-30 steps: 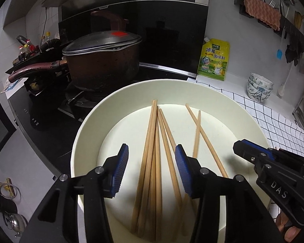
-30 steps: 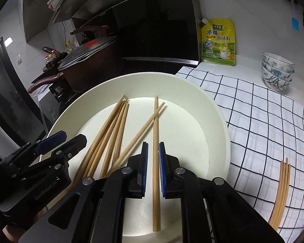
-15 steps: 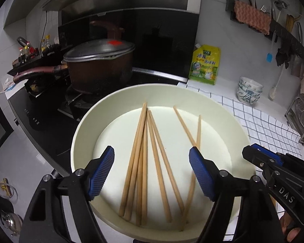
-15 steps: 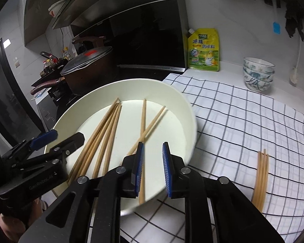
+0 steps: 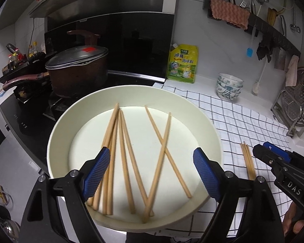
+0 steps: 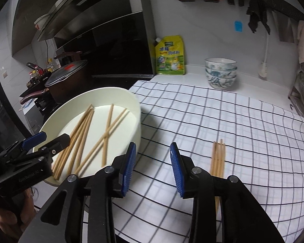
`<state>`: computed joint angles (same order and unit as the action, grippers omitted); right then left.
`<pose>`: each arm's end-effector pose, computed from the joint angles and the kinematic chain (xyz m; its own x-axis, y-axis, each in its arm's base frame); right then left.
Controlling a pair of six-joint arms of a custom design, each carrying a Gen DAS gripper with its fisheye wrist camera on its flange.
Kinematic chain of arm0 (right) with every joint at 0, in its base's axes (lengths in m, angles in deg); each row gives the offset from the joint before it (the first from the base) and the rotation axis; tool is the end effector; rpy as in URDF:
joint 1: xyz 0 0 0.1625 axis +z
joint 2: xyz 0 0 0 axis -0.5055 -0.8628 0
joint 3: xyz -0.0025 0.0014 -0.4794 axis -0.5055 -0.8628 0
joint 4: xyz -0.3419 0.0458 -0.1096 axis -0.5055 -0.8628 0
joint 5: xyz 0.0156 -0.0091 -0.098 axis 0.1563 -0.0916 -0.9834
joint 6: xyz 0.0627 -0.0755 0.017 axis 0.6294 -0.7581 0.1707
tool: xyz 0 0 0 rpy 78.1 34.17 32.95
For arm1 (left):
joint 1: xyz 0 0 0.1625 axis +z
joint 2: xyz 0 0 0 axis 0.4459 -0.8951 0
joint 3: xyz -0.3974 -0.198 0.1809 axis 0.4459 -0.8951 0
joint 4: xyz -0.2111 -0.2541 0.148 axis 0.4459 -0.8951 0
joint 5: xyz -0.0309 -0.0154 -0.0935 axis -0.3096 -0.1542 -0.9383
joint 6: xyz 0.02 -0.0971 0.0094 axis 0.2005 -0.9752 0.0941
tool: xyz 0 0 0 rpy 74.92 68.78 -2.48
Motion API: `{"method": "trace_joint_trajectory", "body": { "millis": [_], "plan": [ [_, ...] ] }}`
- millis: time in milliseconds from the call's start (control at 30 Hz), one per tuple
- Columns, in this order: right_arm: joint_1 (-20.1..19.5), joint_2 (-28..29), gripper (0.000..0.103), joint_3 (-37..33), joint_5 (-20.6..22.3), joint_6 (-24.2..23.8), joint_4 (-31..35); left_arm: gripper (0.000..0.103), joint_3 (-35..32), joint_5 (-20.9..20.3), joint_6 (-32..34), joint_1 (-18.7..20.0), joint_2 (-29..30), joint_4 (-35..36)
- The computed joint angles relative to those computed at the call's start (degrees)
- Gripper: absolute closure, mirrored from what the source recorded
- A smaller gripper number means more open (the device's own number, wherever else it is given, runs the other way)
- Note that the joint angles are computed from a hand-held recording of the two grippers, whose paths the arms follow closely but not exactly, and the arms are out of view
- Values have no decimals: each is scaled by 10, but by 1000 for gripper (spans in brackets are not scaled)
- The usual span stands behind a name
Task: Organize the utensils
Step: 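Move both open grippers back over the remaining chopsticks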
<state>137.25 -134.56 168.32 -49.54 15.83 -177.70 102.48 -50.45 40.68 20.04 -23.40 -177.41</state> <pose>0.2761 -0.6215 0.2390 -0.7781 -0.1943 0.5973 -0.5497 0.6707 -0.4980 -0.2930 -0.6218 0.2340 -0.7714 0.0022 -0.6363 0.4868 0.6461 -0.5879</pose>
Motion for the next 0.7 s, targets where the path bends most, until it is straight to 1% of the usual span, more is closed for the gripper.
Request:
{"method": "trace_joint_trajectory", "body": {
  "millis": [67, 133, 233, 300, 433, 500, 600, 700],
  "plan": [
    [-1, -5, 67, 5, -12, 3, -2, 19, 5, -6, 5, -3, 0, -10],
    [-1, -13, 67, 14, -24, 2, -11, 19, 6, -15, 5, -7, 0, -1],
    [-5, -30, 61, 35, -22, 2, -40, 19, 11, -13, 20, -17, 7, -15],
    [-13, -42, 61, 50, -16, 7, -54, 17, 13, -13, 17, -21, 11, -17],
    [-32, -58, 61, 68, -8, 16, -57, 17, 9, -14, 2, -28, 21, 1],
    [-41, -60, 61, 74, -11, 15, -54, 17, 8, -13, -2, -31, 28, 2],
    [-55, -66, 61, 85, -16, 16, -48, 17, 6, -23, -12, -33, 35, 7],
    [-65, -70, 61, 93, -20, 17, -42, 17, 7, -26, -10, -39, 44, 2]
  ]
}}
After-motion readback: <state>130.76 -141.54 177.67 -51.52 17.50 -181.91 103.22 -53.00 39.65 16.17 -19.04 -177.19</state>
